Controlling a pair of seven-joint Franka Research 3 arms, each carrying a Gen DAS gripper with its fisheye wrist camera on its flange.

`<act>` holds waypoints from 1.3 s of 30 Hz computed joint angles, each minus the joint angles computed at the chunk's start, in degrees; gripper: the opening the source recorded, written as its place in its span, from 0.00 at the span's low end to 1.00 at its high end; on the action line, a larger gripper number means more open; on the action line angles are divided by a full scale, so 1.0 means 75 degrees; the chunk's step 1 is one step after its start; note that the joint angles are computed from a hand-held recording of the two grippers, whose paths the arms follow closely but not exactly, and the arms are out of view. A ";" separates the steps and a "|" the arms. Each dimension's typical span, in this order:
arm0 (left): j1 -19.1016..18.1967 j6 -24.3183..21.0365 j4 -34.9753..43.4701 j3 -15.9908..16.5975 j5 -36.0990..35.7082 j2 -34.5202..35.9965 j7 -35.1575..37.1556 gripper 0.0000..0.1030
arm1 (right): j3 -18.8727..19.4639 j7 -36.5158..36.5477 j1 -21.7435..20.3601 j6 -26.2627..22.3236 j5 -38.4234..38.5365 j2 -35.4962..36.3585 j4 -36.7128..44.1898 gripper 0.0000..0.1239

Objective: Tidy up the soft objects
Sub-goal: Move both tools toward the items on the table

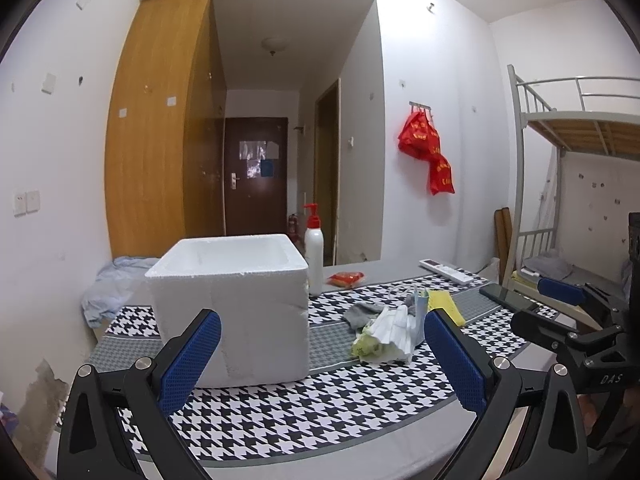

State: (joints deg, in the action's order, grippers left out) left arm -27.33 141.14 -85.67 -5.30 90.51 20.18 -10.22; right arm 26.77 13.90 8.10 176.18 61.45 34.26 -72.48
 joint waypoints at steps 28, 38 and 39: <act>-0.0015 0.0200 0.0224 0.0058 -0.0078 0.0107 0.0103 0.99 | 0.0013 -0.0118 -0.0008 -0.0005 0.0015 0.0086 0.0200 0.83; -0.0067 0.0210 0.0244 0.0097 -0.0064 0.0118 0.0054 0.99 | -0.0073 0.0058 0.0083 -0.0029 -0.0194 0.0128 0.0270 0.83; -0.0058 0.0220 0.0265 0.0091 -0.0086 0.0136 0.0069 0.99 | -0.0064 0.0080 0.0074 -0.0018 -0.0209 0.0138 0.0275 0.83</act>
